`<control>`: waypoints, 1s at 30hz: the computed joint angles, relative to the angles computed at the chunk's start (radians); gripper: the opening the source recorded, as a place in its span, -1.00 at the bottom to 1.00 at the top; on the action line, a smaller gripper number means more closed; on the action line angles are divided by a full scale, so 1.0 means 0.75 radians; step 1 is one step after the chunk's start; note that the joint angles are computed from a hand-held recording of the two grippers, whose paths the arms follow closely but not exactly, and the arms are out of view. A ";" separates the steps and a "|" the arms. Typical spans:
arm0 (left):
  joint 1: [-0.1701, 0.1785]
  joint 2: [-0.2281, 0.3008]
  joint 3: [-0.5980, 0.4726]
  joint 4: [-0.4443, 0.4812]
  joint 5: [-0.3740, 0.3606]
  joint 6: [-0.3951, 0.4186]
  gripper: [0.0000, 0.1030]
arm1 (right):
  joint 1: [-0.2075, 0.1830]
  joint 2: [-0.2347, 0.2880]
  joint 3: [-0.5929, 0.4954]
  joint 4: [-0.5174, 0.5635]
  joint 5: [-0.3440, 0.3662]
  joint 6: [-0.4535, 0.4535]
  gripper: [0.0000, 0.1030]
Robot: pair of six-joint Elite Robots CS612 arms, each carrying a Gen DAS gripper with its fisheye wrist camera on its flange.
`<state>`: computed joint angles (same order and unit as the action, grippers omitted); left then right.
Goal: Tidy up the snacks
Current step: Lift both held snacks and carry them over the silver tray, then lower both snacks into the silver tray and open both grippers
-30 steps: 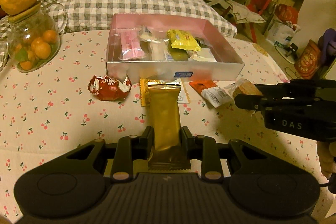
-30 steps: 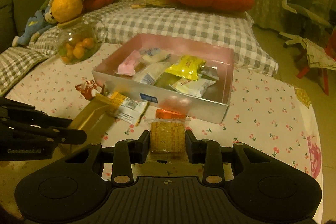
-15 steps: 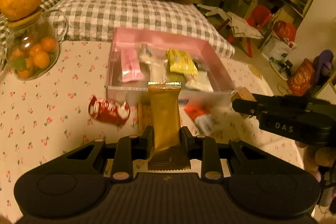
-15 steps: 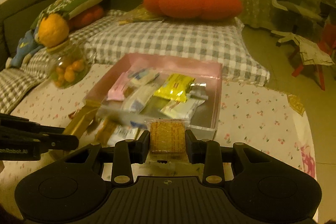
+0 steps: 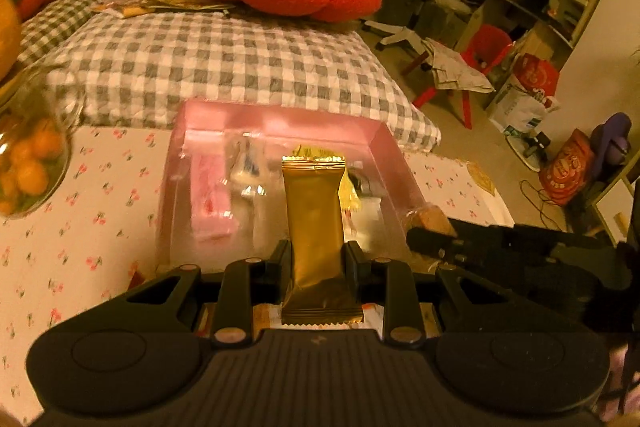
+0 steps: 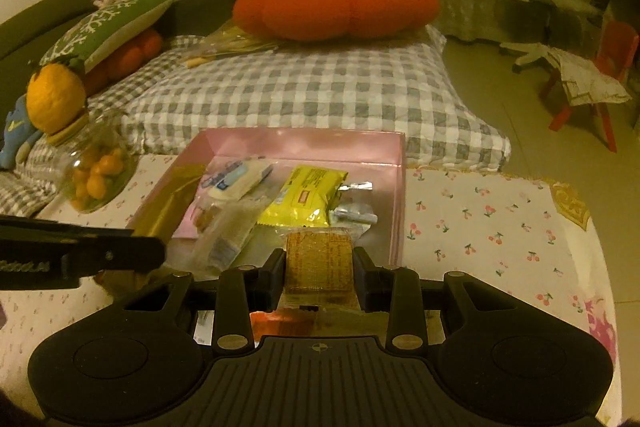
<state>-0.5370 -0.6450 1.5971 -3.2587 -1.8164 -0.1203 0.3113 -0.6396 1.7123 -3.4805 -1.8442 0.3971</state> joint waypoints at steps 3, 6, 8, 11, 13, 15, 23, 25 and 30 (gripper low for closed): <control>-0.010 0.021 -0.039 0.016 0.013 0.005 -0.50 | -0.007 0.010 -0.016 0.010 -0.001 0.007 -0.36; -0.016 0.039 -0.074 0.036 0.020 0.003 -0.50 | -0.015 0.019 -0.028 0.017 0.007 0.014 -0.36; -0.019 0.053 -0.097 0.061 0.023 -0.001 -0.50 | -0.020 0.024 -0.035 0.023 0.012 0.022 -0.36; -0.022 0.073 -0.129 0.100 0.024 -0.015 -0.50 | -0.025 0.031 -0.043 0.031 0.013 0.029 -0.36; -0.024 0.086 -0.149 0.130 0.016 -0.020 -0.50 | -0.027 0.034 -0.047 0.036 0.013 0.030 -0.36; -0.028 0.096 -0.165 0.156 0.021 -0.017 -0.50 | -0.029 0.037 -0.050 0.039 0.018 0.028 -0.36; -0.030 0.124 -0.211 0.212 0.047 -0.058 -0.50 | -0.034 0.046 -0.058 0.038 0.026 0.022 -0.36; -0.029 0.128 -0.217 0.219 0.055 -0.065 -0.50 | -0.034 0.046 -0.059 0.037 0.024 0.023 -0.36; -0.023 0.134 -0.223 0.210 0.036 -0.082 -0.48 | -0.036 0.046 -0.059 0.036 0.020 0.021 -0.35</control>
